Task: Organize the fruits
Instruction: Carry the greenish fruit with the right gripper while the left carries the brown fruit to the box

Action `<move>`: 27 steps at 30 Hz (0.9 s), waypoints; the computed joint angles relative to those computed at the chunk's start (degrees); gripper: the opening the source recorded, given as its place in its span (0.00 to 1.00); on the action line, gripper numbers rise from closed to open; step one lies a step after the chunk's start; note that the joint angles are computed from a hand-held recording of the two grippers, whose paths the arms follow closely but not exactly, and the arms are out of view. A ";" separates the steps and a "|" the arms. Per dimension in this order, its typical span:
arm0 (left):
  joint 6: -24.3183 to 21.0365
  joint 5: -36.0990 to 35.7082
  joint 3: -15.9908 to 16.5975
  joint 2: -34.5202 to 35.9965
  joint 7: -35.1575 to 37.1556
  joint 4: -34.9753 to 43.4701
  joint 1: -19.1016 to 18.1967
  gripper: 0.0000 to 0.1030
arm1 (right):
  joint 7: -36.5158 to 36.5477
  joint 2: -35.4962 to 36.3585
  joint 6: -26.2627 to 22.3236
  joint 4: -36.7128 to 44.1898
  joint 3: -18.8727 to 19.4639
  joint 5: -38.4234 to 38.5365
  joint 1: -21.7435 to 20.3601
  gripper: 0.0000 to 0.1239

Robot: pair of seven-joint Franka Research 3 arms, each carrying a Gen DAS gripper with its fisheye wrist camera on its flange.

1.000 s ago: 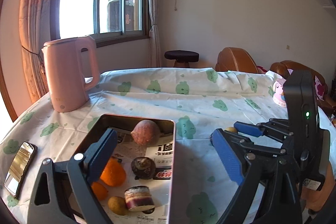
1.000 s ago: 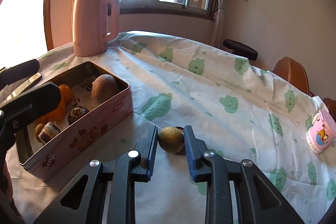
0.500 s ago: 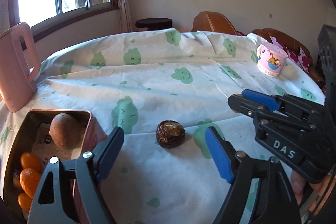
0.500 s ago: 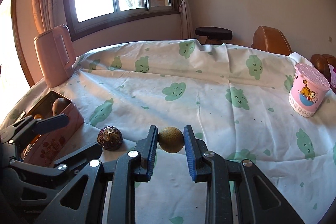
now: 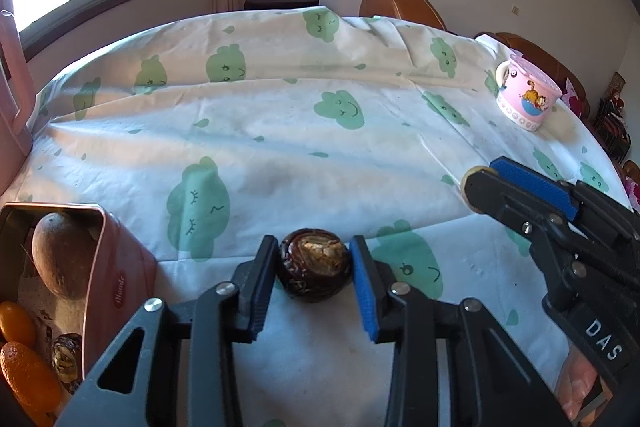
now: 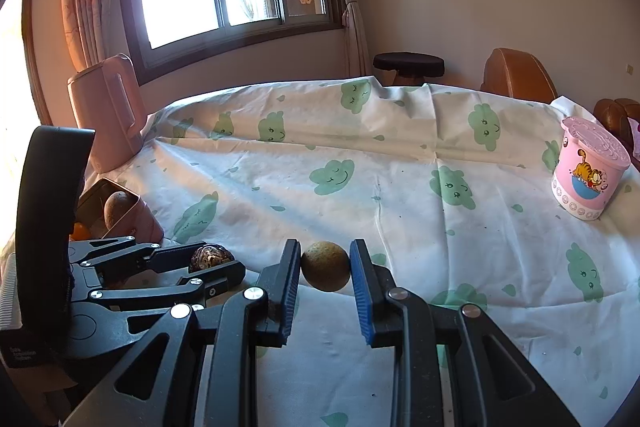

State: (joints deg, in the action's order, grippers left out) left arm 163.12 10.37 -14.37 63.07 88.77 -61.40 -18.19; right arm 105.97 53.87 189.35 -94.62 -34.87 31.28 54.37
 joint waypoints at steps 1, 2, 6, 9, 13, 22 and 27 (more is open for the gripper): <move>0.66 -0.01 -0.26 -0.15 0.28 -0.36 0.20 0.37 | -0.10 -0.23 0.70 -0.29 0.42 -0.02 -0.24 0.22; 1.74 0.06 -0.21 -0.65 0.21 -1.35 0.31 0.37 | -0.34 -0.41 1.30 -0.51 0.77 0.20 -0.41 0.22; 5.43 0.92 0.73 -2.14 -1.32 -4.20 0.17 0.37 | -2.25 -0.62 2.96 -0.82 1.46 2.23 -0.50 0.22; 7.87 1.77 0.68 -2.94 -1.86 -5.97 0.49 0.37 | -4.22 -0.15 3.57 -0.79 0.62 4.56 0.69 0.22; 10.44 3.06 1.40 -3.75 -3.05 -7.58 0.24 0.37 | -6.76 0.37 4.78 -0.82 -0.12 7.52 1.89 0.22; 15.98 6.39 4.45 -5.52 -6.84 -10.99 -1.21 0.37 | -13.10 0.25 8.75 -0.74 1.69 12.96 1.81 0.22; 19.07 7.98 5.65 -6.25 -9.02 -12.59 -1.60 0.37 | -16.70 0.41 10.91 -0.43 2.38 16.09 2.10 0.22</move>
